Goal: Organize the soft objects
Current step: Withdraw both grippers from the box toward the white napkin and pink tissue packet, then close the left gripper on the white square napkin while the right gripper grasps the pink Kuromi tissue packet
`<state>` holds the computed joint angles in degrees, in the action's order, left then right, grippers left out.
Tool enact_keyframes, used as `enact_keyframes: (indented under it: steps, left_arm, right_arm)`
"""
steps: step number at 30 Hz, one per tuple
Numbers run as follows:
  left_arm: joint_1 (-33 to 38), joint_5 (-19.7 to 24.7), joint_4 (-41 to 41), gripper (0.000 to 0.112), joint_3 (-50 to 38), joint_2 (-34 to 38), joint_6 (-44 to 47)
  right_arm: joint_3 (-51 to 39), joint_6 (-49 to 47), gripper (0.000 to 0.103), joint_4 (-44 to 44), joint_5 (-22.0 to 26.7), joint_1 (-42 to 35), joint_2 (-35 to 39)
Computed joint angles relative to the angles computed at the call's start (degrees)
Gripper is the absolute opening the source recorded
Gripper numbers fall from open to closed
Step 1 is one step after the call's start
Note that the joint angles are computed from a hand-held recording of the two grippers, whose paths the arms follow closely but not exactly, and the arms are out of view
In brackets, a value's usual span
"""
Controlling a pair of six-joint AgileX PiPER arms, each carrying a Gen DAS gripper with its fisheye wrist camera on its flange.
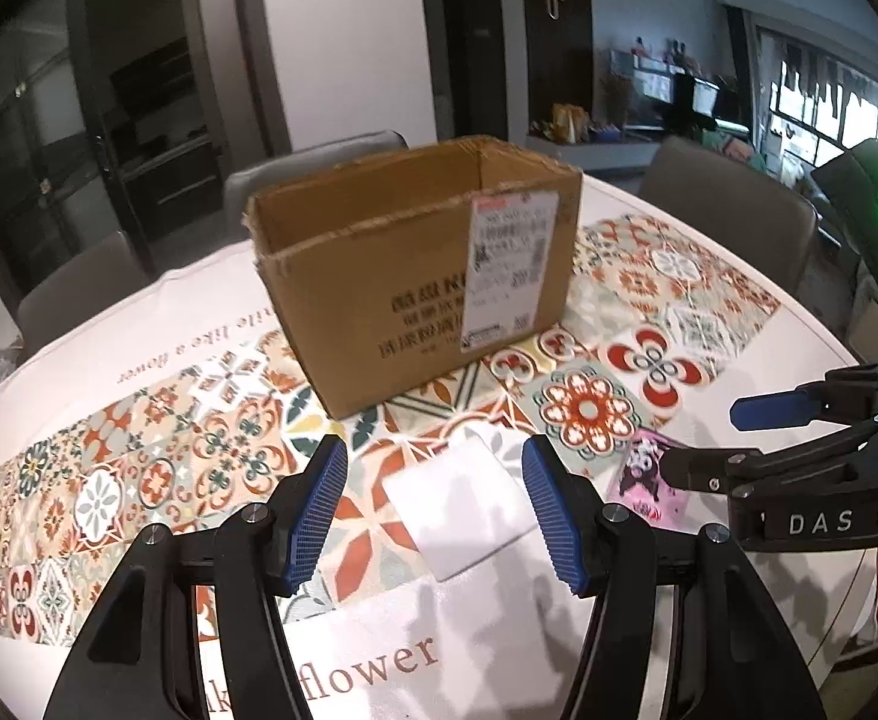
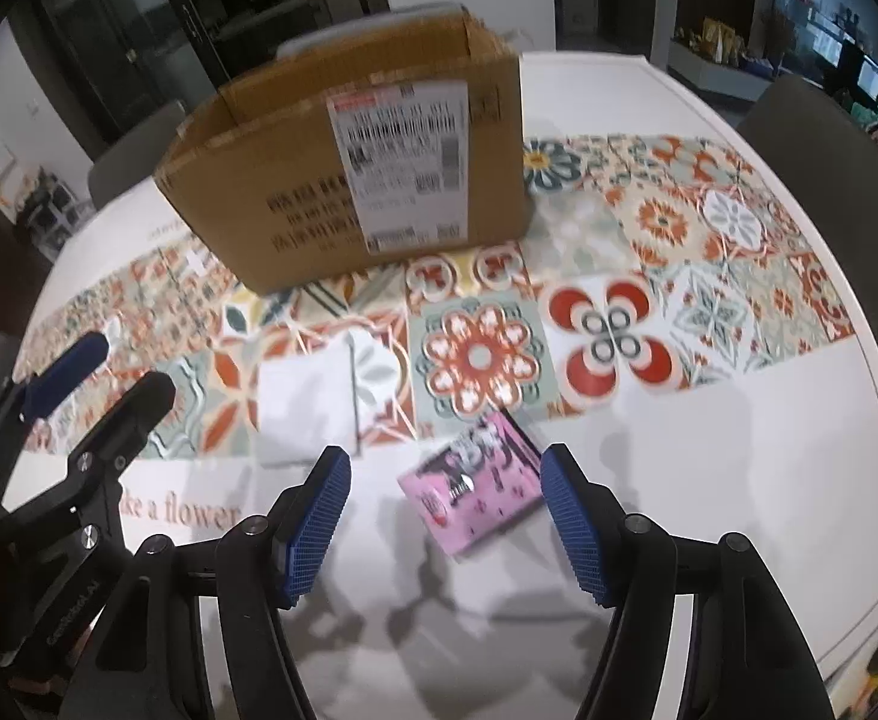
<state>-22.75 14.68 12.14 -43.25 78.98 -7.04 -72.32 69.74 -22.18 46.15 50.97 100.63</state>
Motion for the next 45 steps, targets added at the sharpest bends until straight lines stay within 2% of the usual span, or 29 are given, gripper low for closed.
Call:
enact_keyframes:
  steps: [4,7,8,13,17,20,27,37,45]
  left_arm:
    - [-0.1,0.2,-2.2,0.060,-0.4,2.2,2.5]
    - [-0.2,0.0,-2.6,0.060,-0.5,3.6,2.6]
    - [0.0,0.1,-4.9,0.060,-0.7,4.0,5.0]
    - [0.9,1.0,-13.0,0.060,-2.3,7.2,13.7]
    - [2.3,3.5,-22.4,0.060,-5.2,11.3,22.8]
    - [2.4,4.8,-23.3,0.060,-6.9,13.9,23.1]
    - [2.6,6.9,-24.7,0.061,-10.3,19.1,23.6]
    - [3.3,8.7,-25.6,0.061,-14.2,25.6,22.4]
    - [2.5,8.2,-19.8,0.062,-15.7,27.7,15.8]
  right_arm:
    - [-1.3,-6.9,0.067,5.0,1.7,-1.1,2.0]
    - [-3.2,-12.5,0.074,7.3,3.9,-1.8,3.8]
    - [-3.8,-14.2,0.078,7.7,4.5,-2.0,4.3]
    - [-8.0,-25.1,0.079,11.4,7.8,-3.5,7.9]
    - [-9.9,-31.4,0.080,15.9,8.7,-5.5,10.4]
    - [-11.0,-34.5,0.085,17.3,9.3,-6.2,11.7]
    - [-14.2,-41.3,0.086,20.5,11.6,-8.8,15.4]
    - [-17.2,-44.1,0.086,21.7,12.6,-10.5,19.3]
    - [-20.6,-45.6,0.086,23.4,12.5,-11.5,23.1]
